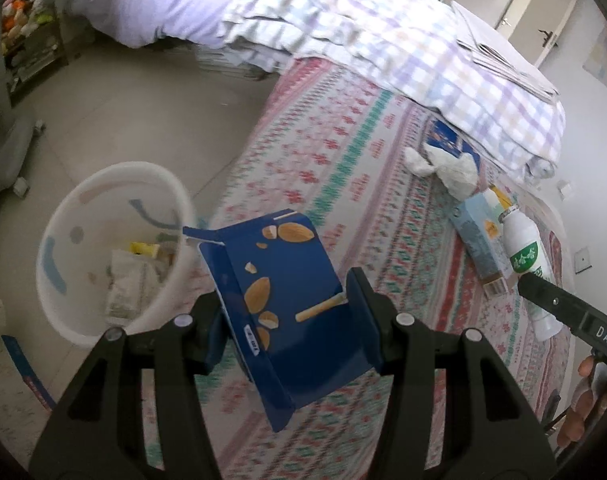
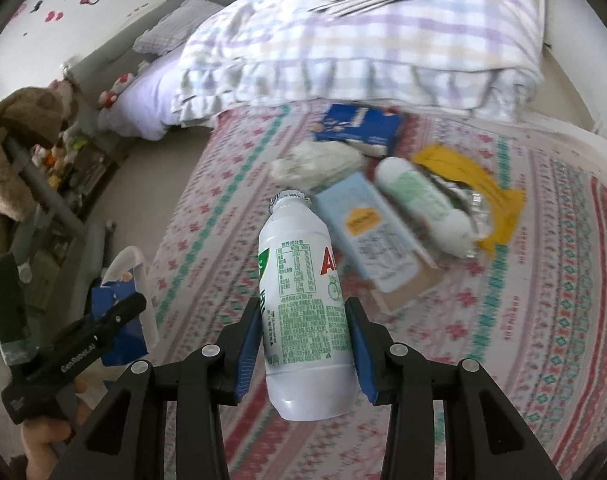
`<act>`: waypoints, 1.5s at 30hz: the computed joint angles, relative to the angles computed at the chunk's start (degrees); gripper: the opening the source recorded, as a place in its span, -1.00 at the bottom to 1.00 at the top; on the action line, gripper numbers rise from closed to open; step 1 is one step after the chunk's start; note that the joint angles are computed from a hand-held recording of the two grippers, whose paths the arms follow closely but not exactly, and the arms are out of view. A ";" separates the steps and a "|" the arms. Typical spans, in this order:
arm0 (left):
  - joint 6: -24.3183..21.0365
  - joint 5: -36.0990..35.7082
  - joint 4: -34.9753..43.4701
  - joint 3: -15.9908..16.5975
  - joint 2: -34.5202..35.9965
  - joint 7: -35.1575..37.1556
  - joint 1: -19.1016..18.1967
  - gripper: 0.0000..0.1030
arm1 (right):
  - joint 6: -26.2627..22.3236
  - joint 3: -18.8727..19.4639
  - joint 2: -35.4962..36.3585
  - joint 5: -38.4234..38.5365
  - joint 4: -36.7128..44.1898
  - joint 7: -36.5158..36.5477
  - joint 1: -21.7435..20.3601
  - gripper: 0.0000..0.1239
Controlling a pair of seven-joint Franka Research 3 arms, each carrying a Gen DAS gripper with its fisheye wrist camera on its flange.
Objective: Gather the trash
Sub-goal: 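Carry the bottle and blue box to the white bin and open both tools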
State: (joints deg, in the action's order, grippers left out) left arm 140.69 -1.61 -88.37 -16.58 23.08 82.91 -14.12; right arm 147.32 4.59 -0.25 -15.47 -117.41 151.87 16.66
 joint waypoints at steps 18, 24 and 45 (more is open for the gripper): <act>0.71 -0.26 -0.98 2.68 -0.99 -3.32 4.86 0.09 | -1.90 -1.98 10.97 2.26 12.62 -4.54 5.45 -0.32; 1.47 0.26 -1.51 3.26 -1.24 -3.95 6.16 0.24 | -2.57 -2.85 14.07 2.07 16.63 -5.22 7.44 -0.32; 1.56 7.57 -7.71 7.34 -6.14 -7.54 9.64 0.84 | -8.84 -4.02 34.96 8.60 46.19 -16.18 13.48 -0.32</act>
State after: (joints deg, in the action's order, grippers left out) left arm 142.26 5.96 -96.08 -9.24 16.94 75.37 -4.48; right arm 138.47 0.57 34.71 -6.87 -71.21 135.69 30.15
